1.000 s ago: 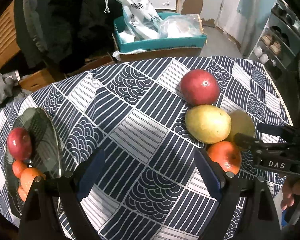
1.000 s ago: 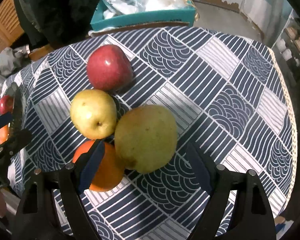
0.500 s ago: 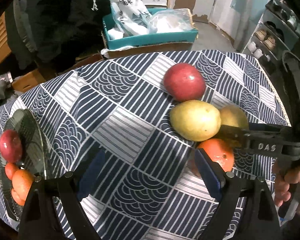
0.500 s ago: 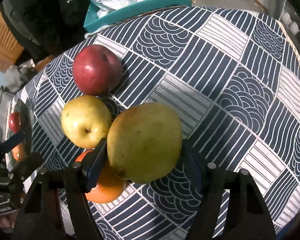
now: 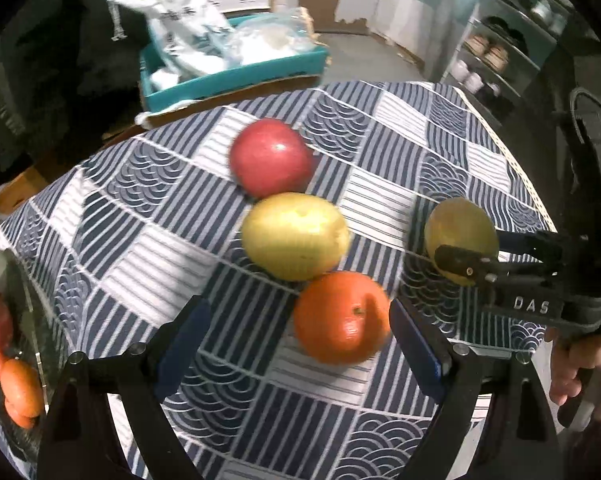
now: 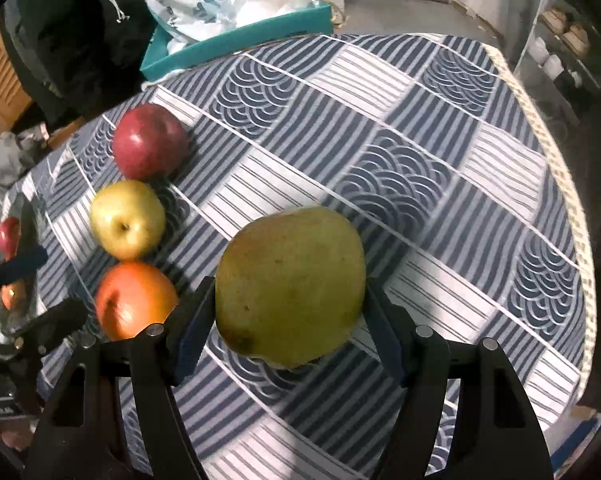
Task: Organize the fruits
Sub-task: 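Lower the left gripper around the orange and close it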
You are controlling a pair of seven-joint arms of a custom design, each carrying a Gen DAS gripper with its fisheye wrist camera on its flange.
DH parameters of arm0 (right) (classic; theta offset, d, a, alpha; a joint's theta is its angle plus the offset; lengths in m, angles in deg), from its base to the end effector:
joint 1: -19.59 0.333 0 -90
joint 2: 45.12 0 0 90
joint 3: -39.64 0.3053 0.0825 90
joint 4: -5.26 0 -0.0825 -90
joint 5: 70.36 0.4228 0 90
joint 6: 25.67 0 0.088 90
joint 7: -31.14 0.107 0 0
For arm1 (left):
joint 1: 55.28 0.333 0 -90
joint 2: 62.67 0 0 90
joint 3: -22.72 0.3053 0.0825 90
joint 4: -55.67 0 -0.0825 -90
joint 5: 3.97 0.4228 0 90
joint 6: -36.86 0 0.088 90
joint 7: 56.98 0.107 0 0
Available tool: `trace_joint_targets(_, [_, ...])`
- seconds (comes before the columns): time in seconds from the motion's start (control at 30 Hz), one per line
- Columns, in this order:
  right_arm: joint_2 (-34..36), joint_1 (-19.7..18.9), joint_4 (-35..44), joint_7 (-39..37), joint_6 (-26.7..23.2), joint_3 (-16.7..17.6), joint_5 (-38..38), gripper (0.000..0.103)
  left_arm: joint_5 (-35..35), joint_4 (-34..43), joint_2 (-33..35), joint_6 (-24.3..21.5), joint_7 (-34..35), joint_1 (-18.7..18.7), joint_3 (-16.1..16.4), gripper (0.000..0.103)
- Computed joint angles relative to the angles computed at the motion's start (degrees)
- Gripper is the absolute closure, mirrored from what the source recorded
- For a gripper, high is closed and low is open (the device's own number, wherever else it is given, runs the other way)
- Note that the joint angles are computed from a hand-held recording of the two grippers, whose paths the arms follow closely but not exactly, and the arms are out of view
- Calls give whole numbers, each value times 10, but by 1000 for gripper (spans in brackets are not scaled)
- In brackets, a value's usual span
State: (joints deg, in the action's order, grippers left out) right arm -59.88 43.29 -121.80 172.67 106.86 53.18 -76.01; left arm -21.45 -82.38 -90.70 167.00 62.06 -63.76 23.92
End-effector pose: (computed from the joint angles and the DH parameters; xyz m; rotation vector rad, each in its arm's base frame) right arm 0.4320 0.3327 0.4914 -1.7754 2.1547 -0.2083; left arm 0.4700 -0.0671 0.5049 -1.5286 2.5144 -0.6319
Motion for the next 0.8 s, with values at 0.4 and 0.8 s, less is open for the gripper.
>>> trace_joint_targets(0.4, [-24, -1, -31, -19, -10, 7, 7, 31, 10, 0, 28, -14, -29, -7, -18, 11])
trace_joint_targets(0.8, [-9, 3, -29, -27, 4, 2, 22, 31, 1, 5, 59, -20, -33, -3, -24, 17])
